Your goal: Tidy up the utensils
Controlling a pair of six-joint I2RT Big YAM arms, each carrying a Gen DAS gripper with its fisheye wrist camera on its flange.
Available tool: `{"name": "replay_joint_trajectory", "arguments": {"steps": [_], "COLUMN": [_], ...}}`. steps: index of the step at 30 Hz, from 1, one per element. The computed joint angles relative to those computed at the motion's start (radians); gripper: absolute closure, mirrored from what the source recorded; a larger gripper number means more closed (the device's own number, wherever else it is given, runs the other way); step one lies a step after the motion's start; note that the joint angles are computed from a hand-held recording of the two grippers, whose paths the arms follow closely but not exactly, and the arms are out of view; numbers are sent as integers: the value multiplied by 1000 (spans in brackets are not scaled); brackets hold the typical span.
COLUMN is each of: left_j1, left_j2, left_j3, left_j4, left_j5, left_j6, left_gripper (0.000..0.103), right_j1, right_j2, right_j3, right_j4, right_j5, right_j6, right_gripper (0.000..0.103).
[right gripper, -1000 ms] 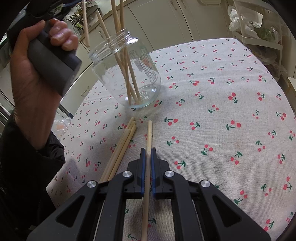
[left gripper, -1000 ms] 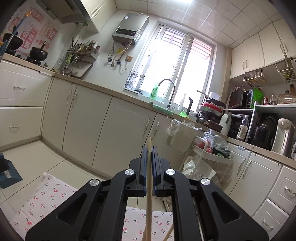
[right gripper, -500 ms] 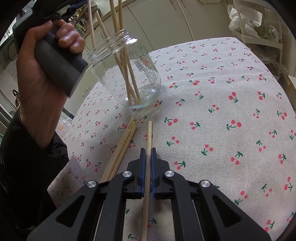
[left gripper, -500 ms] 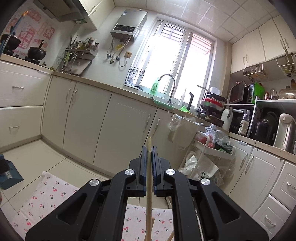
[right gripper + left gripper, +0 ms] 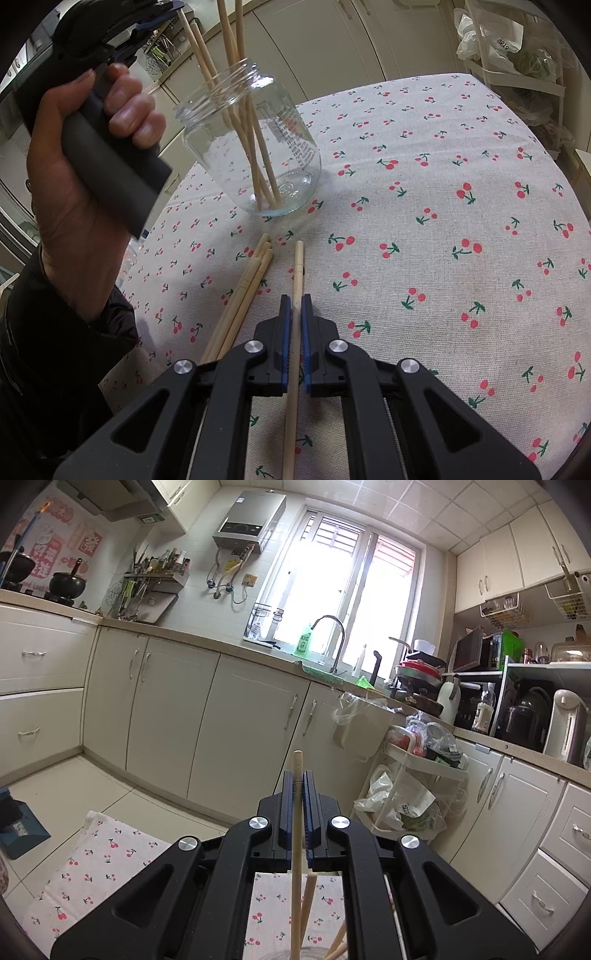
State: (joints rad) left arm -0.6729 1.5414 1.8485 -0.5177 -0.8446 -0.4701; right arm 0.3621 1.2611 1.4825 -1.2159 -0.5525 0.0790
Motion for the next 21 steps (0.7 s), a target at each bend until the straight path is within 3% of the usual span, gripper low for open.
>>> {"name": "replay_joint_trajectory", "arguments": {"steps": [11,16,19,21], "left_j1": [-46,-68,-89,-105], "left_j2": [-56,-84,-118,-148], "left_j3": [-67,-79,-105,-131], "left_j4": [-138,-213,-234,-254], "left_j5": [59,86,63,36], "left_j6": [-63,-76,-95,-128], "left_gripper": [98,96,82,72], "right_j1": [-1,31,56,91], "right_j2": [0,0,13,22], "right_j3": [3,19,48,71], "right_j4": [-5,-21,-53,-69], "right_j5": [3,72,85,149], "right_j6": [-5,-27,-50,-76], "right_gripper": [97,96,78,64]}}
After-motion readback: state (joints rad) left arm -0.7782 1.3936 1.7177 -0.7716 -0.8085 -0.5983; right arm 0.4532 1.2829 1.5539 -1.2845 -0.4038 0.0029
